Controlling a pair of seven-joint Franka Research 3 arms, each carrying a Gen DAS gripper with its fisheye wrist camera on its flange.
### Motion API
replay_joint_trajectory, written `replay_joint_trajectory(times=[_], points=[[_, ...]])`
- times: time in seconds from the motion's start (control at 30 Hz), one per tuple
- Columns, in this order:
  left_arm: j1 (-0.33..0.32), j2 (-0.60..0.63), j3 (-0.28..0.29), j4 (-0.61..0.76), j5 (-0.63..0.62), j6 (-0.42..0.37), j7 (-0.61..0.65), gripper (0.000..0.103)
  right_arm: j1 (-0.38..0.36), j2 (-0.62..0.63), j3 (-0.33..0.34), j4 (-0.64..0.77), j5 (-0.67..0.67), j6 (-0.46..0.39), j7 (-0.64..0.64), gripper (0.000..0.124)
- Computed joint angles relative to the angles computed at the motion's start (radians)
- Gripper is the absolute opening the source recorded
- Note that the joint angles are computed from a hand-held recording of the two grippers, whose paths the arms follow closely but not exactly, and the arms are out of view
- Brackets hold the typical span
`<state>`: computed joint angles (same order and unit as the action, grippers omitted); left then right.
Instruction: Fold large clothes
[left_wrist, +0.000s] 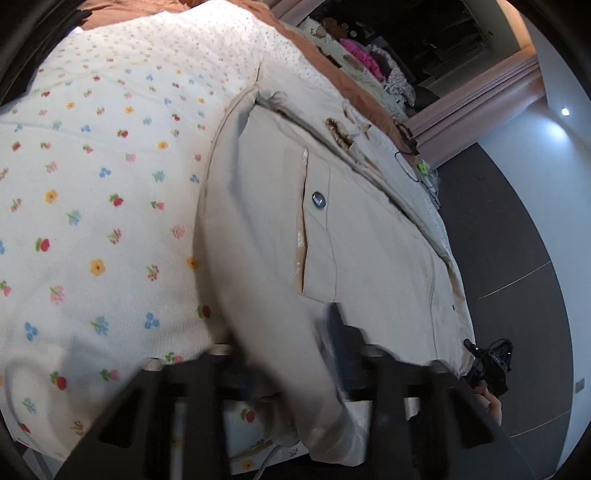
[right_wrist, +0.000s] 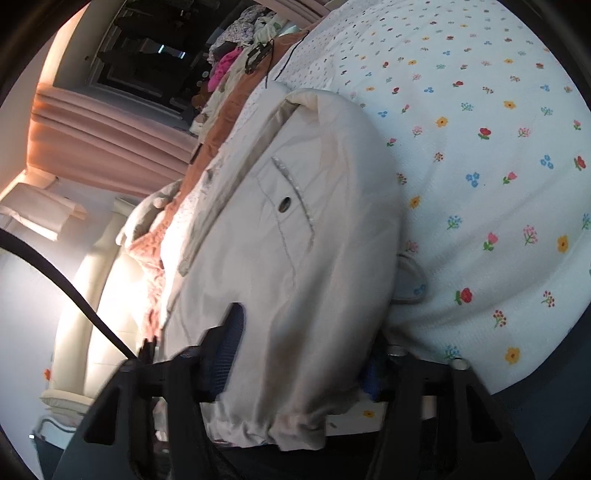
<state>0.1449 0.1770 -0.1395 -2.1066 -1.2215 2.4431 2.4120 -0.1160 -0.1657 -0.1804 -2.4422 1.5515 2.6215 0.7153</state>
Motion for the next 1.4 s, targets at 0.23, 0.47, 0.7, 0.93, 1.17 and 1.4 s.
replay_joint_trajectory(times=[0.23,0.47,0.7,0.93,1.17,1.4], points=[[0.011,-0.077,0.018,-0.068,-0.155,0.004,0.059,0.008,0.012,-0.063,0.006,-0.019,0.026,0.016,0.019,0.013],[-0.013,-0.215,0.077,-0.13,-0.207,-0.016,0.109,0.007,0.048,-0.223,0.005,-0.071,0.03,0.052,-0.03,0.013],[-0.027,-0.358,0.145,-0.2,-0.238,-0.076,0.133,0.006,0.074,-0.42,-0.021,-0.167,-0.048,0.061,-0.014,0.013],[-0.04,-0.516,0.209,-0.293,-0.245,-0.126,0.153,0.005,0.091,-0.597,-0.063,-0.266,-0.131,0.057,-0.004,0.013],[-0.045,-0.667,0.267,-0.399,-0.247,-0.155,0.156,0.005,0.116,-0.681,-0.109,-0.302,-0.171,0.038,-0.027,0.013],[-0.04,-0.804,0.322,-0.506,-0.229,-0.171,0.164,0.005,0.129,-0.72,-0.139,-0.327,-0.192,0.028,-0.064,0.013]])
